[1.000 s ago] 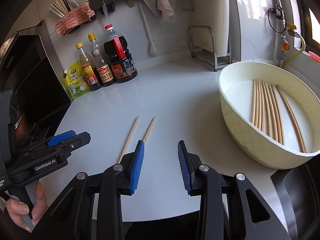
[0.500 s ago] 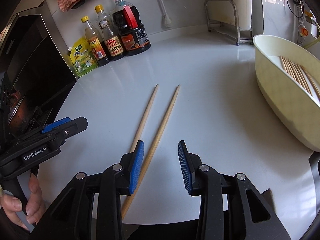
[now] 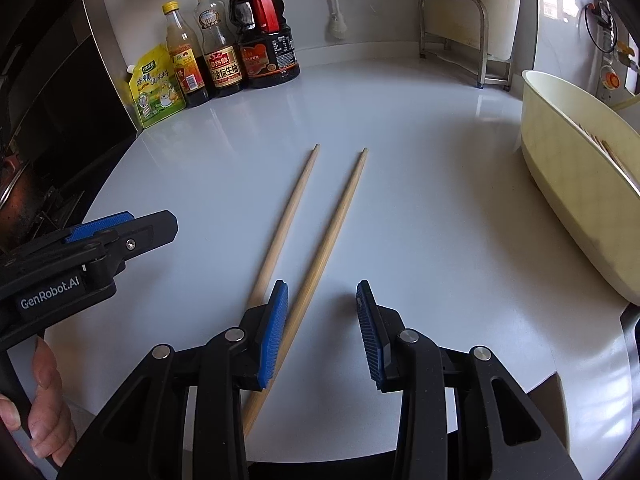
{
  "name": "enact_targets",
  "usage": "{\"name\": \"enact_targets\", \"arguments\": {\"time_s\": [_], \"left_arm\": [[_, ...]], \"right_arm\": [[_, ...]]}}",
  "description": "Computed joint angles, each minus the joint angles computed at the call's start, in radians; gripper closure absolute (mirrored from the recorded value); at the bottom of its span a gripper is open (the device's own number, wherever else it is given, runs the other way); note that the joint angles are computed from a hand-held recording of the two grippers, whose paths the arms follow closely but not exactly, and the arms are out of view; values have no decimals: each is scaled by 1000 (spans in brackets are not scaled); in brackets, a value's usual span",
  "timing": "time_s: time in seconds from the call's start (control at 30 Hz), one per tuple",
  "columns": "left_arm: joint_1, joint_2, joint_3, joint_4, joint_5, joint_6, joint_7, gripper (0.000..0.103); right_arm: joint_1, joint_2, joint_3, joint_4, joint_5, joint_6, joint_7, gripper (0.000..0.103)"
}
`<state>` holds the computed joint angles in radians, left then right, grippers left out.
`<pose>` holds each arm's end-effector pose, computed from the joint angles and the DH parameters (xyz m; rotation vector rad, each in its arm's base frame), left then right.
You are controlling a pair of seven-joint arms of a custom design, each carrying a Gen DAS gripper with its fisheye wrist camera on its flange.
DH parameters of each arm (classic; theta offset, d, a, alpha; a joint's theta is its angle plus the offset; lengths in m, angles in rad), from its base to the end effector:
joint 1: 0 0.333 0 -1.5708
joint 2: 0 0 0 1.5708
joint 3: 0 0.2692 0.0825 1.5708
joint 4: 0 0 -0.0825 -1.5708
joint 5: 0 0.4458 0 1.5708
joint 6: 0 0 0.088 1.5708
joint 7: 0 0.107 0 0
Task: Organize utensils
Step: 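Close the right gripper on one of the last two chopsticks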
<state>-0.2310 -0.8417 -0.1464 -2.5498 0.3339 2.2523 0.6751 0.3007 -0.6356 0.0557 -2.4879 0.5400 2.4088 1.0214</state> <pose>0.4110 -0.1554 0.5475 -2.1449 1.4288 -0.5991 0.4574 0.1742 0.5099 -2.1749 1.1447 -0.1928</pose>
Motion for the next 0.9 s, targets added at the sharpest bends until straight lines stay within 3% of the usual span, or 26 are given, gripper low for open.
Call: {"name": "enact_targets", "arguments": {"time_s": [0.13, 0.2, 0.27, 0.9], "left_arm": [[-4, 9, -1, 2, -6, 3, 0, 46], [-6, 17, -3, 5, -9, 5, -1, 46], [-8, 24, -4, 9, -11, 7, -3, 46], [-23, 136, -29, 72, -24, 7, -64, 39]], "right_arm": [[-5, -13, 21, -17, -35, 33, -8, 70], [-2, -16, 21, -22, -45, 40, -18, 78], [-5, -17, 24, -25, -58, 48, -21, 94], [-57, 34, -26, 10, -47, 48, -68, 97]]}}
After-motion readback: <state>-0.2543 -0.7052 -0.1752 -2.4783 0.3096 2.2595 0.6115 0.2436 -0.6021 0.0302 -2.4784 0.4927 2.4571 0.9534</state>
